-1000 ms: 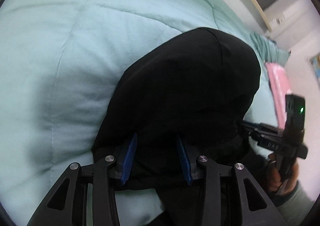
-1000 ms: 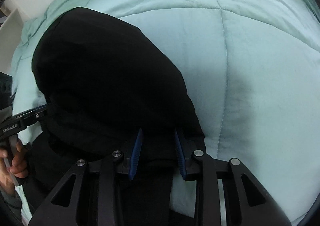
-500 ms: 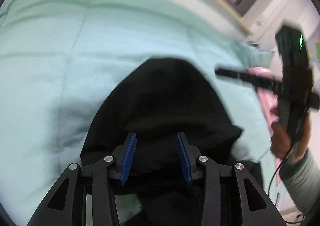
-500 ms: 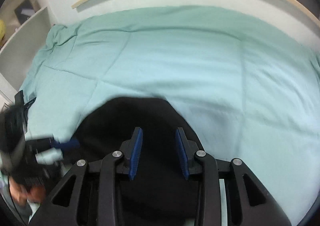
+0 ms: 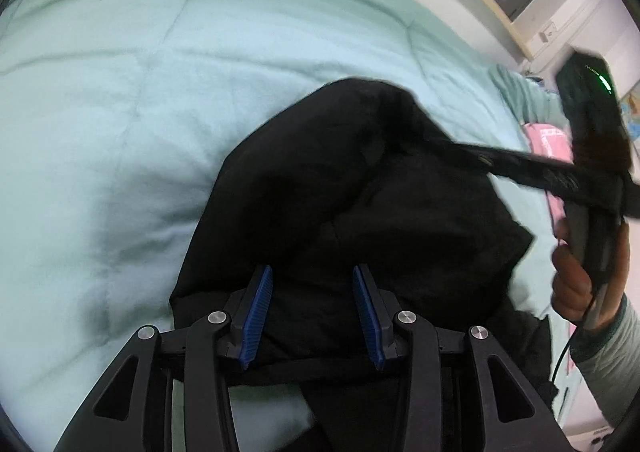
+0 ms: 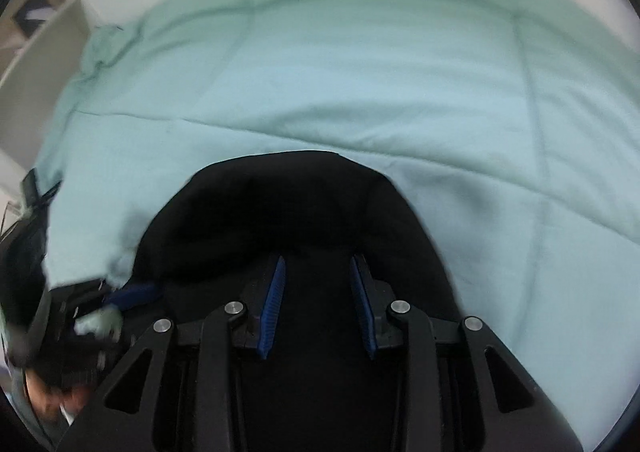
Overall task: Fold large clothes
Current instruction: 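Carry the hood with both grippers over the body and lay it down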
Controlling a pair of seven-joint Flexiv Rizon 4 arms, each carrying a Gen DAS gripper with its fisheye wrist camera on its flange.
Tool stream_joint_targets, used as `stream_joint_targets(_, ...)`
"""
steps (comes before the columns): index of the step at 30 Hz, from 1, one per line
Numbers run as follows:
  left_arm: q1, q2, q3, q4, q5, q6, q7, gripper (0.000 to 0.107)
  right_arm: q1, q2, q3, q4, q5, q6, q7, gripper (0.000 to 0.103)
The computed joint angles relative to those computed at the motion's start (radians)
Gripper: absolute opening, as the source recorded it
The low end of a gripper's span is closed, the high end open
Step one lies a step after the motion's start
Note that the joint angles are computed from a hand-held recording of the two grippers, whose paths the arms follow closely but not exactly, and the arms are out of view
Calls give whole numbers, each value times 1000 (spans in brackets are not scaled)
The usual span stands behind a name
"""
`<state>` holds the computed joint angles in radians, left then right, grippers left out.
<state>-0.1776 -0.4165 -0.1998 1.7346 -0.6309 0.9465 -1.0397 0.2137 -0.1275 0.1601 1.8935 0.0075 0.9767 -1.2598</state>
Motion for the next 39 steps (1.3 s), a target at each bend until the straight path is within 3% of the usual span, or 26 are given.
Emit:
stream_joint_targets(3, 24, 61, -32, 41, -87, 3, 91, 43, -26, 111, 4, 85, 20, -45, -52, 36)
stream_joint_targets(6, 35, 88, -44, 78, -220, -11, 177, 48, -32, 138, -8, 143, 11, -84, -54, 36)
stream_joint_targets(7, 24, 78, -27, 77, -210, -10, 157, 53, -28, 116, -9, 153, 6, -94, -32, 35)
stream_joint_targets(10, -11, -15, 43, -9, -8, -87, -21, 52, -34, 77, -15, 175, 93, -64, -40, 33)
stream_joint_targets(15, 7, -11, 10, 7, -16, -41, -5, 52, -38, 72, -18, 164, 64, -76, -2, 33)
stream_joint_targets(17, 26, 12, -5, 20, -51, -44, 34, 52, -38, 87, -17, 153, 48, -106, -15, 33)
stream_joint_targets(21, 56, 88, -36, 50, -199, -18, 254, 53, -38, 145, -21, 121, 111, -101, -80, 38)
stream_joint_targets(22, 53, 88, -32, 31, -218, -8, 273, 61, -38, 141, -28, 99, 135, -102, -102, 43)
stream_joint_targets(23, 55, 72, -32, -5, -241, -16, 282, 74, -39, 133, -34, 74, 153, -103, -120, 50)
stream_joint_targets(25, 57, 26, -25, -74, -244, -40, 266, 81, -42, 97, -44, 23, 150, -99, -147, 51)
stream_joint_targets(29, 78, -124, -20, -265, -167, -207, 130, 81, -61, 1, -47, -96, 198, -168, -209, 52)
stream_joint_targets(35, 99, -288, -45, -414, -125, -365, -5, 80, -88, -144, -30, -230, 228, -236, -254, 53)
stream_joint_targets(39, 100, -301, -75, -424, -137, -410, 9, 80, -117, -181, -4, -267, 303, -258, -252, 58)
